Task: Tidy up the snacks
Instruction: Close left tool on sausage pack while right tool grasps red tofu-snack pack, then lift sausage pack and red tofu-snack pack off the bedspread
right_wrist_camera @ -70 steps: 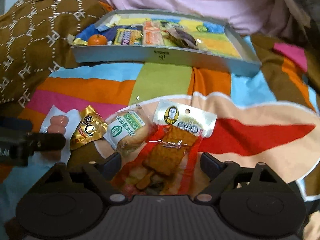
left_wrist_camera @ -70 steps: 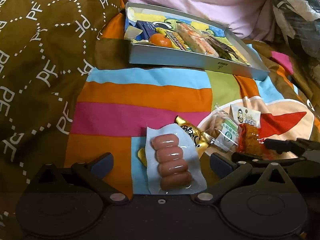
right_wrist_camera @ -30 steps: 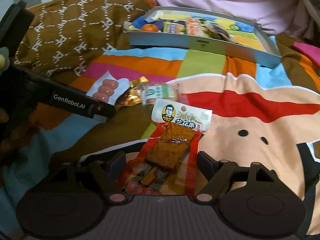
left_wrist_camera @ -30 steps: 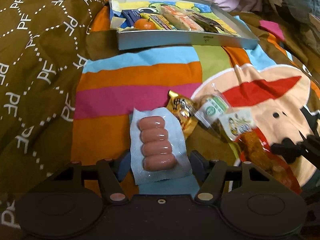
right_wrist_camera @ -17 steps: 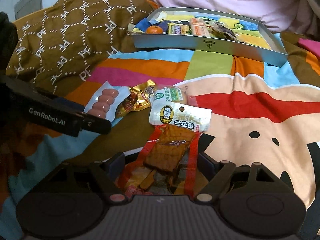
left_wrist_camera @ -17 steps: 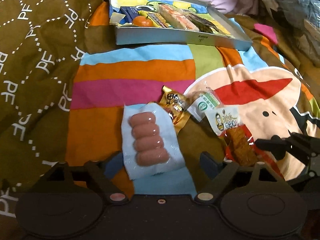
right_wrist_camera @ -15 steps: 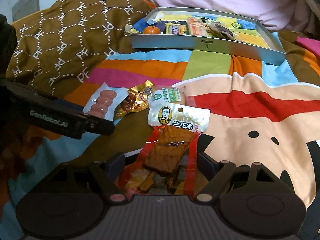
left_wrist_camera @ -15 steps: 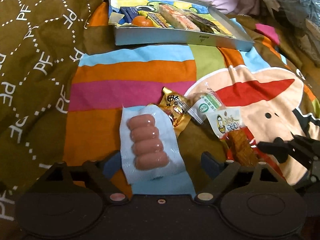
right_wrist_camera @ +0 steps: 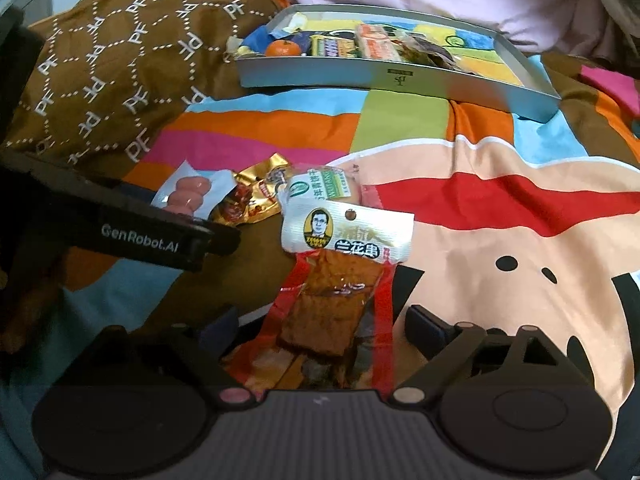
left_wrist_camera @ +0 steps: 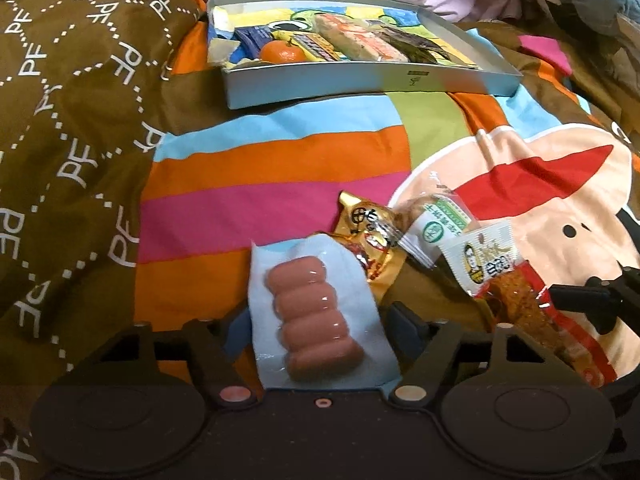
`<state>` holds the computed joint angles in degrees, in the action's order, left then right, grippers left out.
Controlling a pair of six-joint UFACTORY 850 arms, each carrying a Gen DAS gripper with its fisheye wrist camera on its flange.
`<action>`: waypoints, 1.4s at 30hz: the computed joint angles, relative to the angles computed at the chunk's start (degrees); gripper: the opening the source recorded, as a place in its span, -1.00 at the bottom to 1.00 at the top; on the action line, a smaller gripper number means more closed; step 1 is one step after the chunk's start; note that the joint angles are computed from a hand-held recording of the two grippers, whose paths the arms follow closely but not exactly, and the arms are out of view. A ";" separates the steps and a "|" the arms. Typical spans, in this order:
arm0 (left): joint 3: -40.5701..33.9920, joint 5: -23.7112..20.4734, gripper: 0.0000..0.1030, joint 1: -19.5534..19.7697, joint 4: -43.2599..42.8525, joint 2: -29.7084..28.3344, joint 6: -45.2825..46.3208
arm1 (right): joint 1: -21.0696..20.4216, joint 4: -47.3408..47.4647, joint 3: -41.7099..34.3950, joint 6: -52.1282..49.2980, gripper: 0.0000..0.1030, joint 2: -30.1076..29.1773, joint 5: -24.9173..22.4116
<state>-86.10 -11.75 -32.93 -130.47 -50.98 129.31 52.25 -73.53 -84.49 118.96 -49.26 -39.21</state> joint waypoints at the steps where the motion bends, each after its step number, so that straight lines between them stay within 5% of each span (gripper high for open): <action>1: 0.00 0.17 0.32 -0.02 -0.43 0.03 0.38 | -0.01 -0.06 -0.18 0.38 0.76 -0.13 -0.20; 8: 0.28 0.56 0.27 0.02 2.90 0.48 -2.85 | 0.54 -2.59 0.56 4.88 0.35 -0.11 -2.10; 15: 1.47 -1.76 0.26 -0.52 18.25 1.77 -17.95 | 0.05 -3.05 1.68 6.50 0.37 0.52 -0.19; 23: 1.27 -3.27 0.25 -0.27 23.77 1.67 -24.30 | 0.26 -3.77 1.88 6.09 0.34 0.45 -0.55; 31: 1.66 -2.76 0.20 -0.59 21.49 2.02 -21.79 | 1.17 -3.90 2.04 3.07 0.30 0.59 -2.56; 36: 1.60 -3.02 0.20 -0.52 22.00 1.95 -22.17 | 2.29 -3.08 0.96 -4.39 0.09 0.13 -6.02; 42: 1.27 -3.27 0.21 -0.43 23.78 1.68 -23.87 | 0.06 -1.73 3.49 2.46 0.31 2.31 0.63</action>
<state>-84.83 -15.03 -33.36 -106.69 -49.30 105.44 52.31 -75.26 -81.00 121.42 -46.96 -38.58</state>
